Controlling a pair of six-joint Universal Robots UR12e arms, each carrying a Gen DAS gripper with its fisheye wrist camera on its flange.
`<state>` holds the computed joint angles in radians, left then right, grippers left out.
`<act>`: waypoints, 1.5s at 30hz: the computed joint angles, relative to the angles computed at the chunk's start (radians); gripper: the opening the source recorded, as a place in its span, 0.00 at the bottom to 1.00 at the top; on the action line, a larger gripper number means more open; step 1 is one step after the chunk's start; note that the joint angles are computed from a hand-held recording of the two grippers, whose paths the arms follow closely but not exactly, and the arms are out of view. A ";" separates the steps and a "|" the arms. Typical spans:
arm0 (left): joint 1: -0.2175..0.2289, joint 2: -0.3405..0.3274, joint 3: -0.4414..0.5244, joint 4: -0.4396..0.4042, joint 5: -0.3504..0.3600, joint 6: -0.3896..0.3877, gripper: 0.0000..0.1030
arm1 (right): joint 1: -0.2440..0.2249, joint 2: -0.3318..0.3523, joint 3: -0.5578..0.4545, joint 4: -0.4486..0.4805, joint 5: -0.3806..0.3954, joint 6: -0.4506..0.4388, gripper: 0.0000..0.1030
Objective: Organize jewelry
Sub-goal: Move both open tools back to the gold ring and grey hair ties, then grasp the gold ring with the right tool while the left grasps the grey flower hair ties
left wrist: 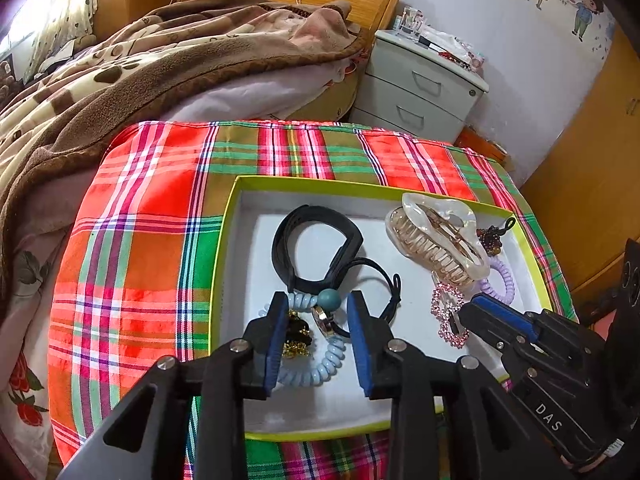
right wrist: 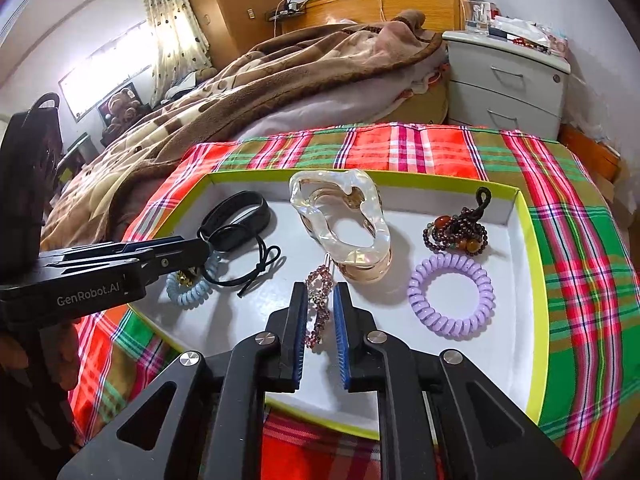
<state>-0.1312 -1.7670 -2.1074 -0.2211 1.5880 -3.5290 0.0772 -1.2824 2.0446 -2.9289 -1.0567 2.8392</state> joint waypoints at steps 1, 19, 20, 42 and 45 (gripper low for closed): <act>0.000 0.001 0.000 -0.002 0.000 -0.002 0.33 | -0.001 -0.002 0.001 -0.001 0.003 0.001 0.23; -0.032 0.078 -0.069 0.048 0.082 -0.020 0.40 | -0.017 -0.079 0.089 -0.093 0.020 0.004 0.29; -0.033 0.082 -0.074 0.052 0.082 -0.022 0.40 | -0.018 -0.084 0.095 -0.097 0.019 0.004 0.29; -0.081 0.168 -0.218 0.110 0.119 -0.059 0.40 | -0.052 -0.167 0.226 -0.066 -0.106 0.022 0.37; -0.083 0.171 -0.226 0.108 0.107 -0.057 0.40 | -0.048 -0.162 0.222 -0.051 -0.106 0.013 0.37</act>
